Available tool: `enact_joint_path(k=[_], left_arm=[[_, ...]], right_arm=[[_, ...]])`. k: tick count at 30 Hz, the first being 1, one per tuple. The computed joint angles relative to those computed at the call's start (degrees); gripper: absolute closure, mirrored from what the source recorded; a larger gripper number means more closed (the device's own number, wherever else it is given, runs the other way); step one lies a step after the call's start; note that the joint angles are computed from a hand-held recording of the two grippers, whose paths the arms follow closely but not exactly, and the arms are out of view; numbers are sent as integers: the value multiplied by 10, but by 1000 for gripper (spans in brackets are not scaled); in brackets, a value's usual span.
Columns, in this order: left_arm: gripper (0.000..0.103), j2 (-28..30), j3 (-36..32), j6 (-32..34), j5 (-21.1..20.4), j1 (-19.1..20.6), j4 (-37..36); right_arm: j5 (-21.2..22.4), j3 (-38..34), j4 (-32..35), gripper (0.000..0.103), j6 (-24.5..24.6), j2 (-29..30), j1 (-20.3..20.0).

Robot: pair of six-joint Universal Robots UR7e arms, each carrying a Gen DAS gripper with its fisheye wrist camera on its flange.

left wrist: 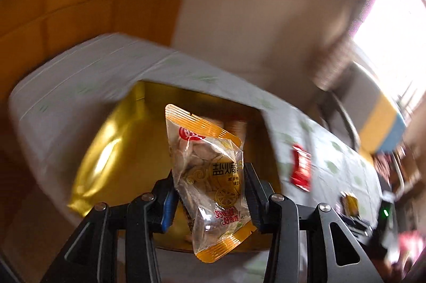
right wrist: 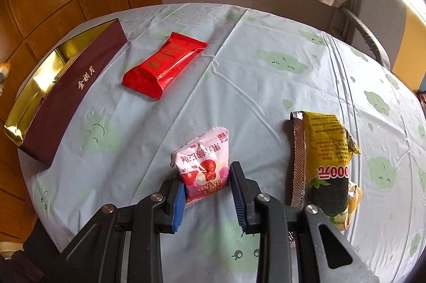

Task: Organize snacks
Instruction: 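Carry the pastry bag into the gold tin and open the left tool while the right holds the pink packet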

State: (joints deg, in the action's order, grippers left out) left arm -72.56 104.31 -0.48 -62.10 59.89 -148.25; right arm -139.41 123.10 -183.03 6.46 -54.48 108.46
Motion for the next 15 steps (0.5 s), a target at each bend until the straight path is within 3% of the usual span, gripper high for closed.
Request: enact_joint_path(k=[8,15], left_arm=[[58,41,-64,-73,-10,48,90],[58,100,-118,-76,-12,48,103]], right_arm=[[-6,-3,6,72,5,2,3],[-9,-5,10,72,10,4,3]])
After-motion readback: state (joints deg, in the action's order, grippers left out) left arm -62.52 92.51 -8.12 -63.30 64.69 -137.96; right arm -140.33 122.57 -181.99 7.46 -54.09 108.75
